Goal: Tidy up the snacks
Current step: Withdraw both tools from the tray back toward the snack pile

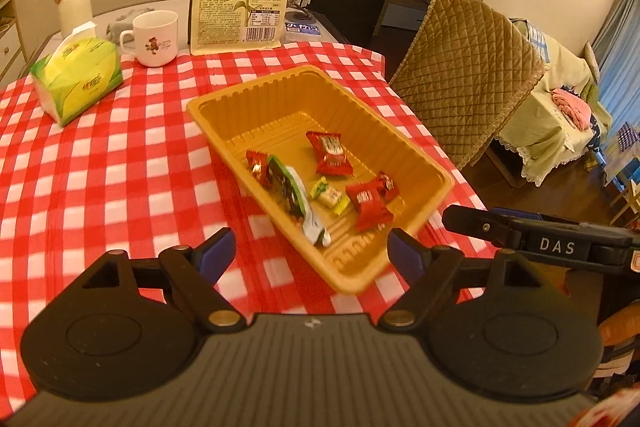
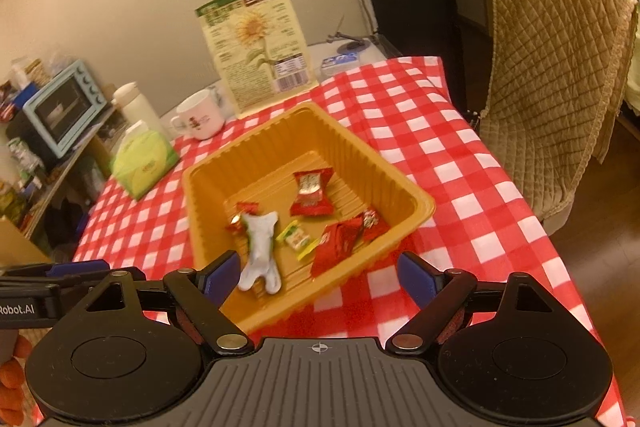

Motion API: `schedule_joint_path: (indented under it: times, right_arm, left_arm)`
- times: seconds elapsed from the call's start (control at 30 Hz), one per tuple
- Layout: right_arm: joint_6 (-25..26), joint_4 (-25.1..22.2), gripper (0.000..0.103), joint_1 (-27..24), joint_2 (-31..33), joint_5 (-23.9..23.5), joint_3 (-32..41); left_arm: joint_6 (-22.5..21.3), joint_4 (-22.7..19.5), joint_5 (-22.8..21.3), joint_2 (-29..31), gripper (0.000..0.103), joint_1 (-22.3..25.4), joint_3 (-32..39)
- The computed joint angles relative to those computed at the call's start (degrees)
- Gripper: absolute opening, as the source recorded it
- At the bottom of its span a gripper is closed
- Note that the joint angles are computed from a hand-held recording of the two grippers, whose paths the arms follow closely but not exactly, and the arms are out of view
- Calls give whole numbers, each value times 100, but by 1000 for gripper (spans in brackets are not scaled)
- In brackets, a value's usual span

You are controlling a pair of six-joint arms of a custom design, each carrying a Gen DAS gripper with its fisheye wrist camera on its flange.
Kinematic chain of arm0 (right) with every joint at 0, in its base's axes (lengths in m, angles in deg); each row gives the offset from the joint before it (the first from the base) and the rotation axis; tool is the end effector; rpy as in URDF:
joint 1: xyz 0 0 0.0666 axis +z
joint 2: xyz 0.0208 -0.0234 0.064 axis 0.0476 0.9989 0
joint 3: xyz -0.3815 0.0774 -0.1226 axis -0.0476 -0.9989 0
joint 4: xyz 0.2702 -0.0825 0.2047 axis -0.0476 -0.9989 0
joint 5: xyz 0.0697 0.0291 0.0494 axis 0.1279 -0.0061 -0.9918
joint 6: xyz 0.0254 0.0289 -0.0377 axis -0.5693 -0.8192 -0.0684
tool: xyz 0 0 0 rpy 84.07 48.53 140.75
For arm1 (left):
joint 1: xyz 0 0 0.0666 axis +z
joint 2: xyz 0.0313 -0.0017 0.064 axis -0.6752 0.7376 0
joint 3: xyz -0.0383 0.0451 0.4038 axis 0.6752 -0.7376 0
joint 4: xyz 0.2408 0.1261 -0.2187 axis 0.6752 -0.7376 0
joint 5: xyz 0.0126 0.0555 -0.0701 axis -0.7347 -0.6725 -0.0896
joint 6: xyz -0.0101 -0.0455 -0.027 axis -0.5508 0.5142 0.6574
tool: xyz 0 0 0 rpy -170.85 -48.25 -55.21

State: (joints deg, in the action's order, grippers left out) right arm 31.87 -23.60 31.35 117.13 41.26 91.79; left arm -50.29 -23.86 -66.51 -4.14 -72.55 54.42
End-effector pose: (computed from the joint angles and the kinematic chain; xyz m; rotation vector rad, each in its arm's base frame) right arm 0.4378 0.2500 0.5248 -0.4193 2.3323 0.7176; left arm 0.3407 -0.1852 0.5607 -0.3106 2.3779 -0.1785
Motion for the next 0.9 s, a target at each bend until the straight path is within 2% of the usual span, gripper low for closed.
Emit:
schedule_joint_path:
  times: [0.43,0.9]
  right_arm:
    - [551,9,85,426,-962,-56,-1000]
    - [751,-221,85,962,-1513,-166,-1683]
  left_arm:
    - [954,-691,-824,-850,81,-908,-607]
    - [2479,-1908,-1593,-1499,81,-1968,-1086]
